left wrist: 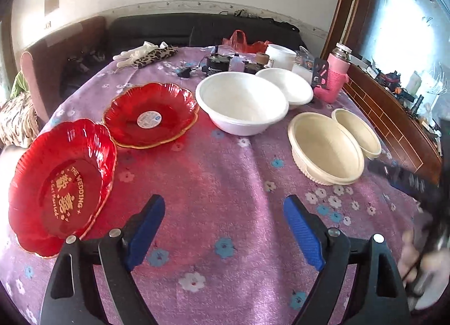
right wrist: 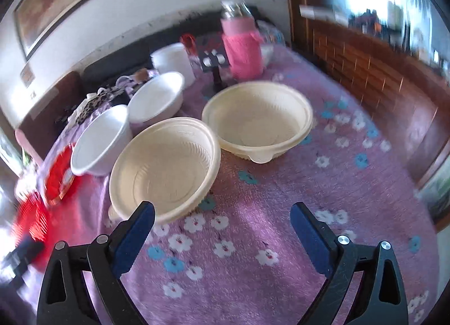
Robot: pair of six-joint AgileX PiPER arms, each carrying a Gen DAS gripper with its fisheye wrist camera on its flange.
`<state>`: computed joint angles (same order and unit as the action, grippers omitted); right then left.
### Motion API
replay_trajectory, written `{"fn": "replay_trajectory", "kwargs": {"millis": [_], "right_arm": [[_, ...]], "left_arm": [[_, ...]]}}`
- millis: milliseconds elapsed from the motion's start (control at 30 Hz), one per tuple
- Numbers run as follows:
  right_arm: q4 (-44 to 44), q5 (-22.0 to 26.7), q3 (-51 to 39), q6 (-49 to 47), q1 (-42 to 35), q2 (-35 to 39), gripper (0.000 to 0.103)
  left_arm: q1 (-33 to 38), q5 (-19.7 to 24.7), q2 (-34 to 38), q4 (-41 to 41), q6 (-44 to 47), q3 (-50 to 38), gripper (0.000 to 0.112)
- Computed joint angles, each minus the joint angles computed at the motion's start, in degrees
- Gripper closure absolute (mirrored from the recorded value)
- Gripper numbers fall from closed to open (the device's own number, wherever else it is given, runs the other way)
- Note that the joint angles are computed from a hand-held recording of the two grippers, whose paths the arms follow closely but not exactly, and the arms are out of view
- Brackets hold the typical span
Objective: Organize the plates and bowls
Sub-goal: 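Grasp the cream plastic plate rim with the right tool and lift it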
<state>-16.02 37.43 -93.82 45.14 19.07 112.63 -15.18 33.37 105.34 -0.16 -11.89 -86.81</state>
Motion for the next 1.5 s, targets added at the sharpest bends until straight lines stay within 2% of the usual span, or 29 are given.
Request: {"fn": "replay_trajectory", "kwargs": {"millis": [33, 67, 133, 233, 300, 467, 600, 667, 733, 833, 867, 933, 967, 1033, 1100, 1433, 1467, 1500], "right_arm": [[4.3, -0.2, -1.9, -3.0, -1.3, 1.3, 0.008], [7.3, 0.5, -4.5, -5.0, -2.0, 3.1, 0.015], [10.9, 4.7, -11.3, -6.9, -2.7, 7.9, 0.025], [17.5, 11.5, -23.3, -10.2, -3.9, 16.1, 0.049], [21.9, 13.6, -28.2, -11.8, -4.7, 20.1, 0.075], [32.2, 12.1, -25.2, -19.6, -5.8, 19.2, 0.084], [41.1, 14.1, -19.9, -29.5, -5.9, 15.7, 0.085], [42.9, 15.9, -19.2, -32.7, -5.5, 15.1, 0.085], [42.0, 16.0, -18.2, -33.8, -4.4, 14.3, 0.084], [37.1, 13.5, -16.4, -31.5, -2.6, 12.8, 0.08], [36.3, 12.5, -15.5, -31.2, -2.2, 12.3, 0.077], [35.3, 10.5, -14.3, -30.7, -1.5, 11.7, 0.073], [34.3, 9.9, -13.6, -30.4, -1.3, 11.1, 0.071], [30.8, 8.7, -12.6, -28.6, -0.5, 9.9, 0.067], [28.6, 7.2, -10.3, -27.5, 0.0, 8.4, 0.067], [27.0, 2.7, -2.9, -25.1, 0.7, 5.6, 0.067], [27.4, 2.6, -2.8, -25.2, 0.8, 5.7, 0.067], [27.7, 2.5, -2.8, -25.3, 0.9, 5.8, 0.068]], "left_arm": [[-0.1, 0.1, 0.0, 0.2, 0.0, -0.1, 0.026], [-0.2, 0.1, -0.2, 0.3, 0.2, 0.4, 0.026], [0.3, 1.2, 0.3, -1.2, 2.2, -0.5, 0.027], [1.5, 2.3, 0.3, -5.1, 5.4, -1.0, 0.031], [2.1, 2.6, 0.2, -6.2, 6.3, -1.1, 0.031], [2.9, 4.3, 1.4, -6.6, 7.0, -3.9, 0.031], [3.2, 8.1, 4.8, -10.2, 9.1, -9.0, 0.031], [2.5, 10.1, 7.3, -10.7, 9.4, -12.2, 0.031], [1.3, 12.4, 10.3, -9.4, 8.2, -16.1, 0.031], [0.8, 16.1, 14.2, -10.6, 8.2, -20.9, 0.032], [0.9, 17.2, 15.2, -11.4, 8.2, -22.3, 0.034], [1.1, 19.1, 17.0, -12.9, 8.3, -24.6, 0.049], [1.2, 20.5, 18.2, -13.7, 8.2, -26.3, 0.052], [1.5, 22.4, 20.2, -14.9, 7.9, -29.1, 0.07], [1.4, 23.6, 21.6, -15.0, 7.3, -30.8, 0.074], [-0.4, 24.7, 23.5, -15.5, 6.2, -31.7, 0.074], [-0.5, 24.5, 23.2, -15.9, 6.6, -31.2, 0.078], [-0.6, 24.0, 22.7, -16.2, 7.0, -30.4, 0.094]]}}
